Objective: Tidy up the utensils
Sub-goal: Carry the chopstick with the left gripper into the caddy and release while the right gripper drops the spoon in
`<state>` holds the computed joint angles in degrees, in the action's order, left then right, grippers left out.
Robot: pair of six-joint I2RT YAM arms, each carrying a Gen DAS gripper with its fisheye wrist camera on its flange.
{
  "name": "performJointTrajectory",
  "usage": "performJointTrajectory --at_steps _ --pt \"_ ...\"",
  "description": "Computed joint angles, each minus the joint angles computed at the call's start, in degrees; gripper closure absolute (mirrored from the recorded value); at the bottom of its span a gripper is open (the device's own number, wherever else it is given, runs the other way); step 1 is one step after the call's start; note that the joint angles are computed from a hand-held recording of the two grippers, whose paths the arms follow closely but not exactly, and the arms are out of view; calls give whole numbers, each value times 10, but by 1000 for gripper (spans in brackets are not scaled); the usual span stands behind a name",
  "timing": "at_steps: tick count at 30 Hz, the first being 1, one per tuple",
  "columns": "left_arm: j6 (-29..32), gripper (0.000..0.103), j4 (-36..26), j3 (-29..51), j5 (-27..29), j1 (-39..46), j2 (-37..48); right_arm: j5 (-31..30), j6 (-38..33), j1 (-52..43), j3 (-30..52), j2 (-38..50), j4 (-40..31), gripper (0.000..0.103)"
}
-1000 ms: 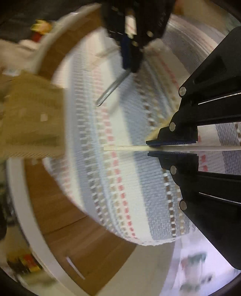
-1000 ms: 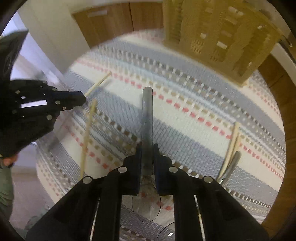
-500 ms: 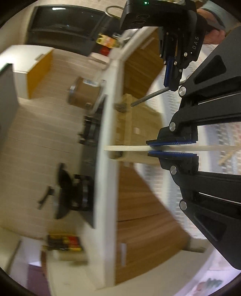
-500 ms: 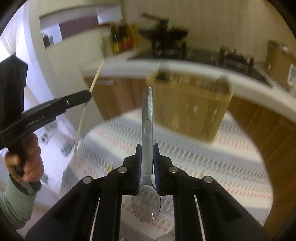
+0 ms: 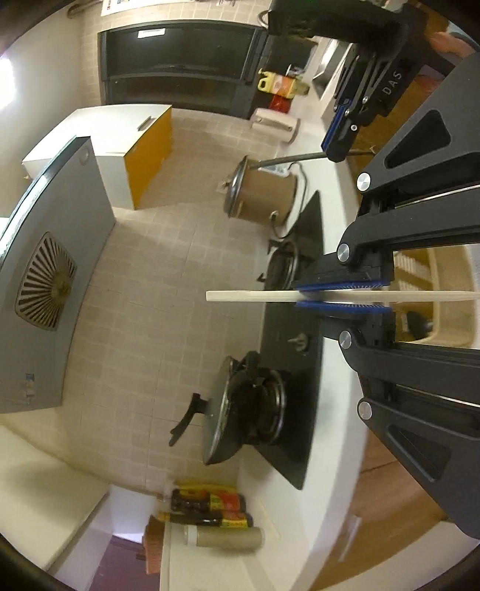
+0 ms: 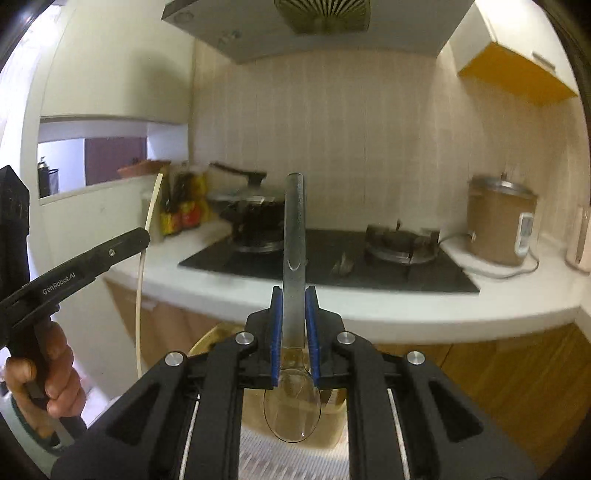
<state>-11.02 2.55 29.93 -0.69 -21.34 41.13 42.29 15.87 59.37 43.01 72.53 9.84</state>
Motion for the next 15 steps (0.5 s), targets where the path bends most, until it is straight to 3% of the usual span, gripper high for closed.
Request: performJointTrajectory --at_steps 6,15 --pt "-17 99 124 4 36 48 120 -74 -6 -73 -14 45 84 93" --pt "-19 99 260 -10 14 46 245 -128 -2 -127 -45 107 178 93"
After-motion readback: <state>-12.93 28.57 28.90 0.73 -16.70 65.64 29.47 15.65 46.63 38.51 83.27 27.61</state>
